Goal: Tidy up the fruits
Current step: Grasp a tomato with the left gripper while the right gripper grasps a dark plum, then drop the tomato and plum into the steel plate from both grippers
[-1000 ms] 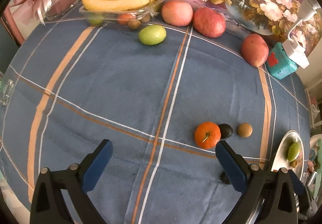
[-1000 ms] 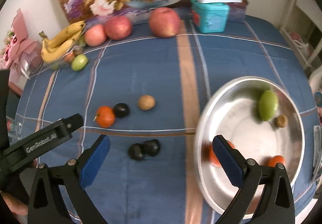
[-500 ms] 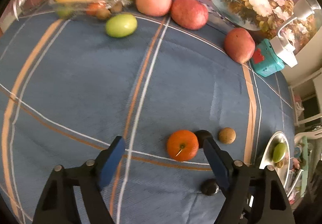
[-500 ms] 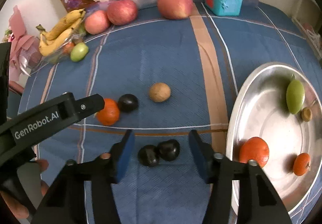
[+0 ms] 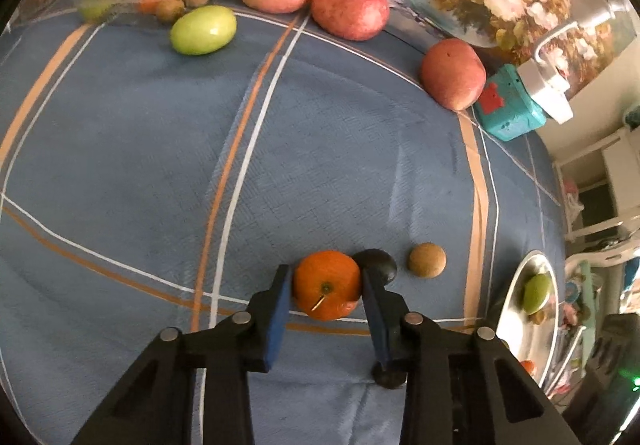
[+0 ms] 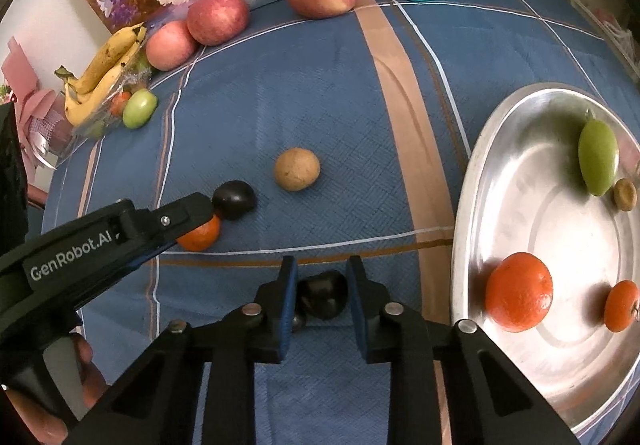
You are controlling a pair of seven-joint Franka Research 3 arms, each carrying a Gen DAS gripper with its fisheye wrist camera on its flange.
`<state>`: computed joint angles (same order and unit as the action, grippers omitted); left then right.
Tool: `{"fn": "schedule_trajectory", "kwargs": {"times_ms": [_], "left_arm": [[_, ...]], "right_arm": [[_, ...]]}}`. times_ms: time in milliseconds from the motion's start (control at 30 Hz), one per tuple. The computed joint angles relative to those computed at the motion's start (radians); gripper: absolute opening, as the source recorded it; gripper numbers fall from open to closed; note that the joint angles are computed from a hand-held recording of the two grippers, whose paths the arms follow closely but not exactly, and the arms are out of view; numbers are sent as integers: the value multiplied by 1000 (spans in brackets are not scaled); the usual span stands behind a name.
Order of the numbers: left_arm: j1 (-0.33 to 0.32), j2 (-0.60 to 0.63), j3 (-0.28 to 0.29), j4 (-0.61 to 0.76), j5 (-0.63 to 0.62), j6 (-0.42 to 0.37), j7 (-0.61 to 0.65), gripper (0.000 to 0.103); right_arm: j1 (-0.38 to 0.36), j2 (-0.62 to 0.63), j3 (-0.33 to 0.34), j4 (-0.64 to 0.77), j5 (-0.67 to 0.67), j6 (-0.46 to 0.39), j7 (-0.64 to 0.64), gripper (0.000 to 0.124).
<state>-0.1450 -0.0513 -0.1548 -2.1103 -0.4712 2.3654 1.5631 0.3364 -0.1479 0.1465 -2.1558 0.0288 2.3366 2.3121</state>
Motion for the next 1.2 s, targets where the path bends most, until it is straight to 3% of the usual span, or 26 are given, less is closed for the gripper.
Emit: {"fn": "schedule_trajectory", "kwargs": {"times_ms": [433,700,933,1200], "left_arm": [[3,-68,18,-6,42,-2,-98,37],[-62,-102,2,2,5,-18,-31,37],[-158,-111,-34,11,-58,-74,92,37],[-200,-97,-59,37,-77,-148,128,42]], "right_arm": [[-23,-81,9,-13,-8,45,12,25],[-94,-172,19,-63,-100,-14,108,25],[-192,-303,16,-153,-178,-149,205,25],[-242,-390,8,-215,-168,-188,200,26]]}}
